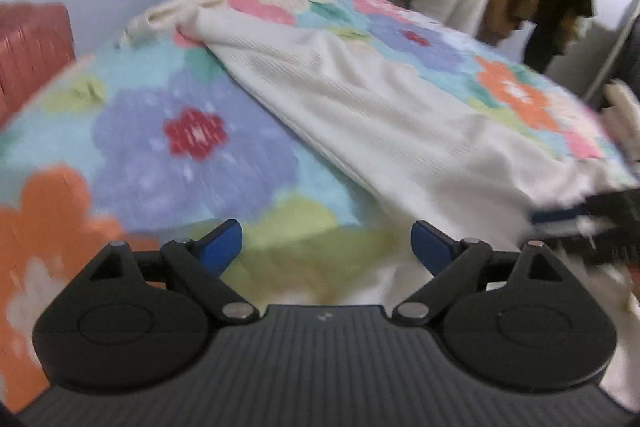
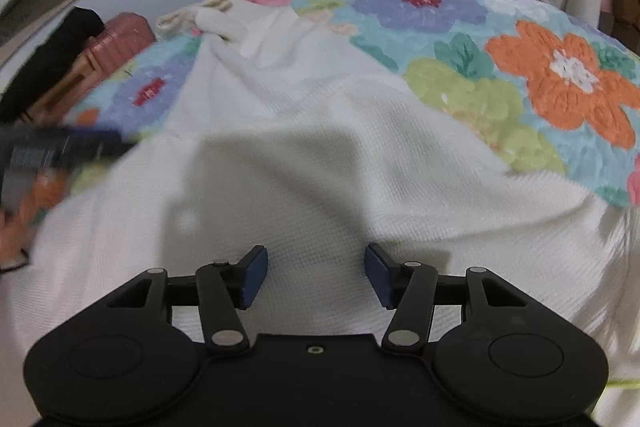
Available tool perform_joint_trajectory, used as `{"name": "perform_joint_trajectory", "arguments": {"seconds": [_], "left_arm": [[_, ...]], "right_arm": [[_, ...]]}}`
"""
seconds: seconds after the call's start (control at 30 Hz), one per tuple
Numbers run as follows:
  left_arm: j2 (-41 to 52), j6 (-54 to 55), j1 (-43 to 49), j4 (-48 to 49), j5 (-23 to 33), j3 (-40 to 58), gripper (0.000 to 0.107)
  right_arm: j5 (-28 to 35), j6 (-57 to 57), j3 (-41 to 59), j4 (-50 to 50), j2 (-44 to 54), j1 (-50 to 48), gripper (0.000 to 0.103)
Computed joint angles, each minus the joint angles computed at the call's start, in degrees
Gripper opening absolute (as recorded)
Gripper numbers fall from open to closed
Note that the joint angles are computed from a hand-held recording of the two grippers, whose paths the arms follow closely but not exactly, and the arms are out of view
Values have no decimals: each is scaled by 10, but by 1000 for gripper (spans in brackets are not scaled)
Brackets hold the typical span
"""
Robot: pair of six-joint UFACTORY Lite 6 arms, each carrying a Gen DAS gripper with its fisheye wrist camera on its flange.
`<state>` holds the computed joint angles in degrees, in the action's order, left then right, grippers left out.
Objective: Fold clothes
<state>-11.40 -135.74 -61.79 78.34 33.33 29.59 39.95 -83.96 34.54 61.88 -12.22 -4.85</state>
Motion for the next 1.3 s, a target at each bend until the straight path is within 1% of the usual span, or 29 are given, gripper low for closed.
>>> {"name": "perform_joint_trajectory", "arguments": {"seconds": [0.03,0.1,0.13,0.2,0.23,0.27,0.3,0.33,0.37,0.43,0.47,0.5,0.53,0.57,0.6,0.63,0.7,0.73,0.77,0.8,0.83,0.87,0.93,0.97,1.0,1.07,1.2,1.27,1.3], "left_arm": [[2,18,-2,-16,-6,3,92],[12,82,5,-66,-22,17,92],[25,113,19,-82,-33,27,92],[63,173,28,-114,-29,61,92],[84,211,29,-137,-17,84,85],[106,248,29,-159,-4,107,66],[110,270,24,-175,6,118,55],[106,285,16,-187,16,124,22],[102,300,8,-198,25,130,1],[99,313,-14,-219,75,147,1],[99,313,-24,-226,102,152,1],[100,319,-28,-233,123,156,0],[110,332,-32,-244,161,167,0],[119,340,-36,-248,195,172,0],[105,328,-37,-254,204,160,0],[76,312,-32,-261,193,136,0],[12,275,-25,-275,173,88,2],[-15,251,-33,-283,177,67,4],[-28,233,-50,-291,200,57,7],[-32,222,-71,-301,229,53,11],[-41,211,-91,-316,252,46,23],[-53,198,-110,-333,274,38,34],[-99,160,-149,-360,294,10,41],[-124,142,-167,-371,298,-4,41],[-135,132,-181,-389,304,-8,41],[-114,115,-216,-418,324,9,41],[-69,99,-309,-461,407,73,41],[-48,82,-351,-482,444,105,47],[-38,67,-370,-492,458,120,47]], "right_arm": [[24,-15,11,12,1,-14,60],[24,-51,28,81,6,-28,63],[7,-45,53,105,34,-20,67],[-26,-19,124,133,116,2,67],[-49,6,168,132,165,21,67],[-71,38,211,111,213,41,67],[-89,80,251,72,256,60,67],[-94,106,283,36,290,74,69],[-98,110,306,18,320,86,64],[-87,72,324,-11,325,103,11],[-94,71,326,-21,317,114,11],[-117,50,320,-8,301,123,9],[-145,5,310,29,283,131,8],[-184,-18,305,59,270,141,8],[-199,-18,313,69,278,143,8],[-208,6,326,55,288,145,8],[-212,102,338,-26,310,153,11],[-236,127,321,-45,302,162,28],[-267,137,293,-40,281,168,39],[-281,123,268,-11,261,167,56],[-270,89,238,42,232,154,57],[-236,63,209,87,202,135,57],[-122,50,171,111,158,81,58],[-81,46,155,114,142,66,58],[-55,41,138,112,126,61,59],[-25,47,117,89,105,67,59],[0,67,72,78,48,102,59],[27,84,37,69,-3,101,59],[41,100,23,57,-27,101,59]]}}
